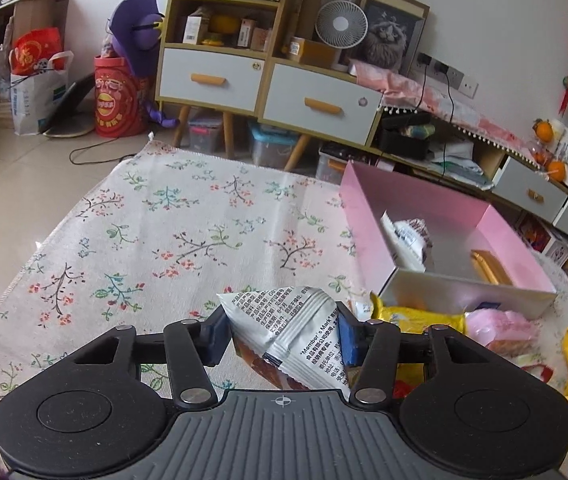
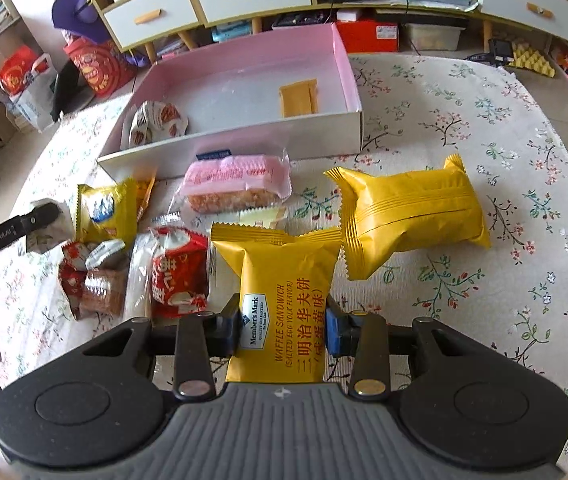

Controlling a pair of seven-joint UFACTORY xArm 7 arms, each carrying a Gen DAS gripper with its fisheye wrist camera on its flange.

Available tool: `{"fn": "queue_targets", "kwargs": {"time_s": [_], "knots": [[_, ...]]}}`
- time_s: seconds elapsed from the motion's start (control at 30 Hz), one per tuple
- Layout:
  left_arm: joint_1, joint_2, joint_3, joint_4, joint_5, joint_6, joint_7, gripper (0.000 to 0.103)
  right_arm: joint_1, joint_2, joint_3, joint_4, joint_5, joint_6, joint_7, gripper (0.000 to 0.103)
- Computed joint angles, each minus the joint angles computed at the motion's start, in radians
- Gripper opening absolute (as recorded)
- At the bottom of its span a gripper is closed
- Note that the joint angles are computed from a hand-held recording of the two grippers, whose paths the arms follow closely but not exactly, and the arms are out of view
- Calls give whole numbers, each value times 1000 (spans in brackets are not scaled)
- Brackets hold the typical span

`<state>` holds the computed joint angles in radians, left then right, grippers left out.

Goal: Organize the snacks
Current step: 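Lower the white bag into the pink box with the left tool while the right releases the waffle pack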

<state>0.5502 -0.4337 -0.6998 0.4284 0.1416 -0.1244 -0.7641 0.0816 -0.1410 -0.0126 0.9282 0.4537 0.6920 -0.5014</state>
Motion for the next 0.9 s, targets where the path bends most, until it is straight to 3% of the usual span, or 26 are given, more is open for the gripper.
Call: {"fn": "queue_targets", "kwargs": {"time_s": [0.37,0.47,0.67,0.9], "knots": [[-120,-20,96,34,-7,19,-34,50,-5,11,-10,38,76,-3,-5,36],[-122,-7,74,63,-5,17,-43,50,-5,20,-9,56,107,-2,-3,36],[-27,70,-68,176,40,32,-76,50,0,54,5,103,148,-27,16,36],[290,151,-384,342,160,26,-111,50,-2,133,25,189,211,-84,-13,36]]}}
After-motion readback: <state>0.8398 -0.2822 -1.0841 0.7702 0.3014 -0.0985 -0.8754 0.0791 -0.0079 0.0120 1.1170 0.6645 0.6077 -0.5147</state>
